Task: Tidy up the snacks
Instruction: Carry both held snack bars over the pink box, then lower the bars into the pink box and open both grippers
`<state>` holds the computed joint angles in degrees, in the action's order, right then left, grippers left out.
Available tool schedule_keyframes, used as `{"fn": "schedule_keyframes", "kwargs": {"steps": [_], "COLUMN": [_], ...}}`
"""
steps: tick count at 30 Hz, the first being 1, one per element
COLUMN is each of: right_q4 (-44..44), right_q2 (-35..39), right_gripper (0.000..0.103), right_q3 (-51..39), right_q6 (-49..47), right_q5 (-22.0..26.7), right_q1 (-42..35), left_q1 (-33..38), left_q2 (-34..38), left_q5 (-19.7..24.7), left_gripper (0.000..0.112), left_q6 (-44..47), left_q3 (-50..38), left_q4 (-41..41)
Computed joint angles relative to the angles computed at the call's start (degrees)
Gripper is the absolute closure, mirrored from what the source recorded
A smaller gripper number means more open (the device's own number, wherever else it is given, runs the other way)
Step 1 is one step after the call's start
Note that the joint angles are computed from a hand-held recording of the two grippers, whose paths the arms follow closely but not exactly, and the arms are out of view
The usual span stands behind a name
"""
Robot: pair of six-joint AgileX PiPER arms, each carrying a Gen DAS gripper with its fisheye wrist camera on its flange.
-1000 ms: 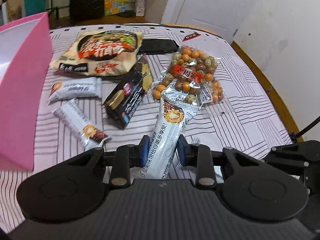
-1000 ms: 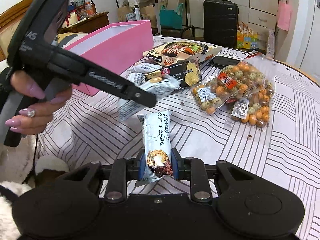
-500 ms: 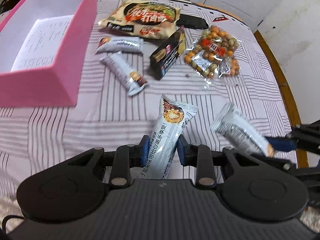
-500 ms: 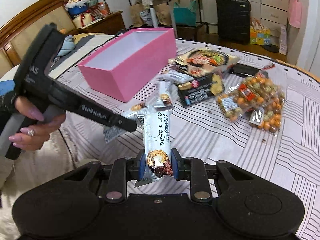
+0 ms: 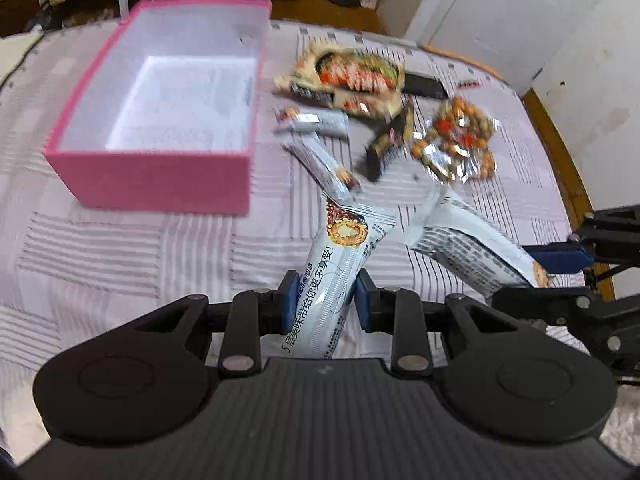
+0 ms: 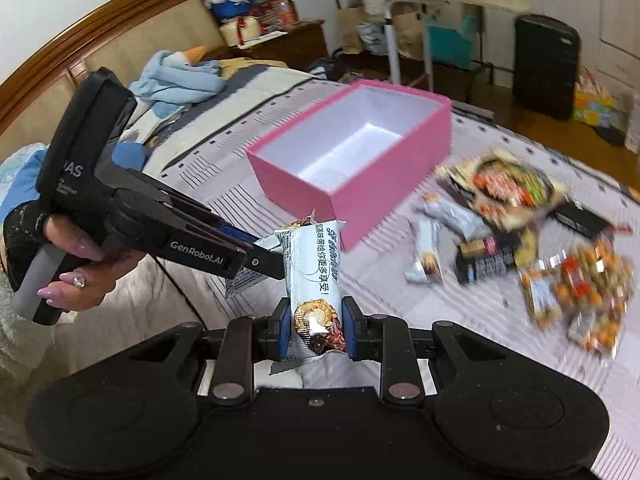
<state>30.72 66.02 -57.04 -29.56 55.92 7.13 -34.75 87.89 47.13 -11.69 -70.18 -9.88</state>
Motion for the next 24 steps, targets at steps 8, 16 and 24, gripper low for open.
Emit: {"fn": "schedule_keyframes", "kwargs": {"steps": [8,16,24], "right_q4": [-3.2,-4.8,-16.2], "right_q2": [14.3,30.8,49.2], "right_gripper": [0.073,0.073,0.073], "right_q3": [-16.1,-33.7,-50.5], "right_q6": [4.1,4.2,5.9], "right_q5": [-2.3,-6.1,-13.1], "right_q1": [5.6,8.2,9.6], "left_q1": [10.2,16.3,20.7], "left_q2": [2.2,12.1,32.1], "left_q5": [3.1,3.2,2.6], "left_gripper": [0.084,0.084,0.084], "left_q6": [7.3,6.4,-1.0], "left_q3": [-7.7,-20.8,-39.6], "left_q4": [-5.6,-4.5,-7.8]}}
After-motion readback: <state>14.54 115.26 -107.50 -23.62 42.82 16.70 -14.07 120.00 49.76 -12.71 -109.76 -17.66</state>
